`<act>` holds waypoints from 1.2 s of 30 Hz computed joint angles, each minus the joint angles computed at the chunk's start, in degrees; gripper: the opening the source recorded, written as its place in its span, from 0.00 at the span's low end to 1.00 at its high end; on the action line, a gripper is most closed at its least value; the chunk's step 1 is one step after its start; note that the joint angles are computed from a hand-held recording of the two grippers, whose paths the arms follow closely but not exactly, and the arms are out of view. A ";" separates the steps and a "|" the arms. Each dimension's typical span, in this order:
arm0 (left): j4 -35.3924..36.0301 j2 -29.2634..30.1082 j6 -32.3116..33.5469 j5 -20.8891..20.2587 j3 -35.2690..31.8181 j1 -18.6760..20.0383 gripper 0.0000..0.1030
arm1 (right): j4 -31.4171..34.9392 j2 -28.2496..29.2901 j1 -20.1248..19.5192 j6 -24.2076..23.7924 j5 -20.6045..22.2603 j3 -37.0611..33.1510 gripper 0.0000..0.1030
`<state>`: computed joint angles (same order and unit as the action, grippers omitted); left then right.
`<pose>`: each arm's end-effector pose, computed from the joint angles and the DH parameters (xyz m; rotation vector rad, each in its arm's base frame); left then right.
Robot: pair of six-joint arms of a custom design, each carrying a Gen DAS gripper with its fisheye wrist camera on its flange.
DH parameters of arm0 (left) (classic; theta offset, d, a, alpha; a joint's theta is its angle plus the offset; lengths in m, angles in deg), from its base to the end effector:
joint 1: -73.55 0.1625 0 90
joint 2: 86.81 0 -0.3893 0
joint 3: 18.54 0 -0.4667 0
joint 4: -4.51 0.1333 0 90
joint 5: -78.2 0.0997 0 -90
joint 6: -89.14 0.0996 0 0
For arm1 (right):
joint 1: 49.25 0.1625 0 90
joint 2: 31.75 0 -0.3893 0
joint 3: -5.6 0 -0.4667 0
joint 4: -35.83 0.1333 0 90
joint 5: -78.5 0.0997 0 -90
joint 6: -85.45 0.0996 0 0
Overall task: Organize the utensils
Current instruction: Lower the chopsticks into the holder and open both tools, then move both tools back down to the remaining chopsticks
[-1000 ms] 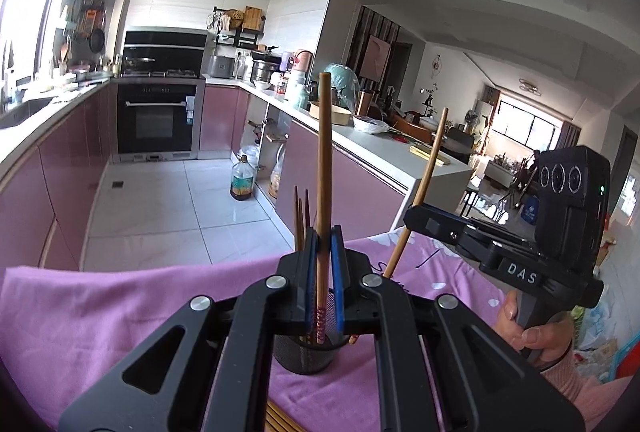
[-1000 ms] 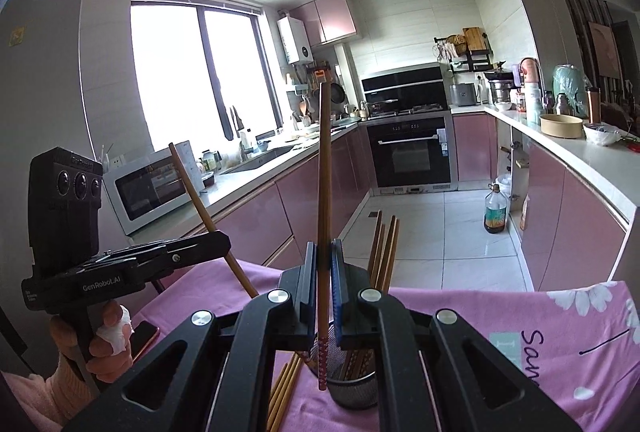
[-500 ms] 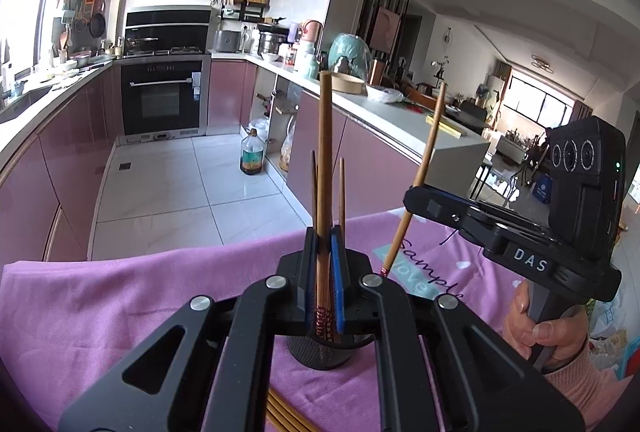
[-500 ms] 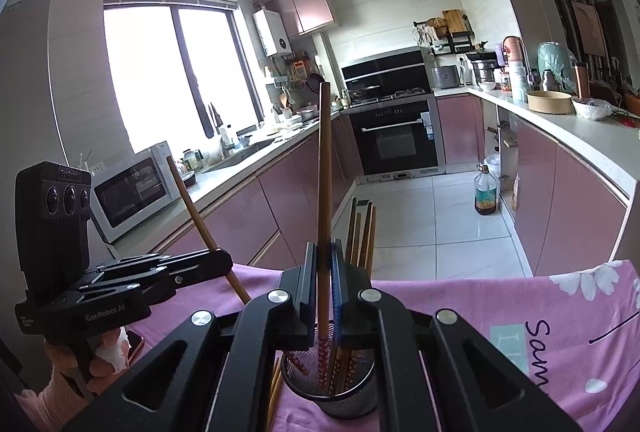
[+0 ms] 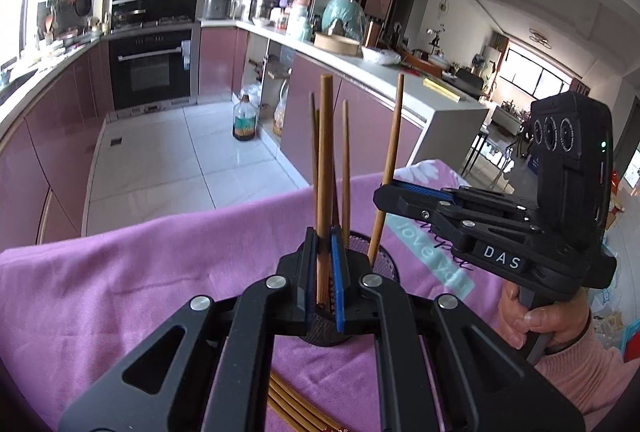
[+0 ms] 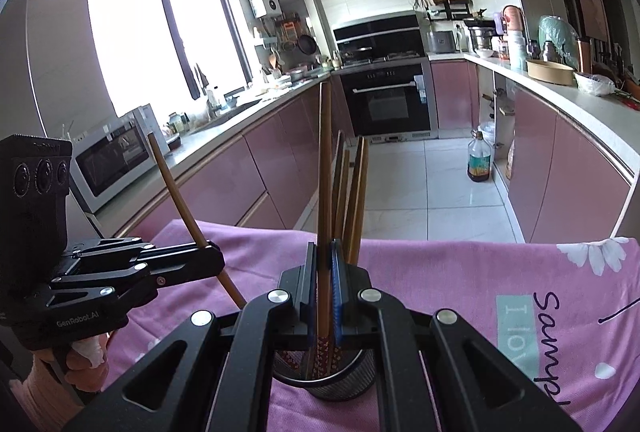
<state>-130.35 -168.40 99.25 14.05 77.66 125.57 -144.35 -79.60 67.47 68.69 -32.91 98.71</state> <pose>-0.2544 -0.6131 0.4027 0.9492 2.5393 -0.8593 0.4129 -0.6047 0.1244 0.7820 -2.5151 1.1245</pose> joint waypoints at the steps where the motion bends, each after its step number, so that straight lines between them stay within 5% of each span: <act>1: 0.31 0.31 -0.17 0.11 -0.16 0.15 0.07 | 0.76 0.24 -0.03 0.27 -0.46 -0.46 0.05; 24: -2.12 2.33 -1.93 0.78 -1.47 2.56 0.08 | 1.29 1.20 -0.91 3.27 -1.71 -0.98 0.08; 28: -5.27 0.47 -1.61 1.17 0.85 2.05 0.17 | -0.01 0.38 -1.04 2.92 -1.02 0.52 0.18; 36: -13.34 -5.74 1.95 3.94 8.20 0.02 0.39 | -3.33 -1.34 0.24 0.79 -0.25 4.05 0.21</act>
<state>-143.69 -174.14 101.20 17.99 85.86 125.59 -147.68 -80.94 67.71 69.49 -33.16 102.76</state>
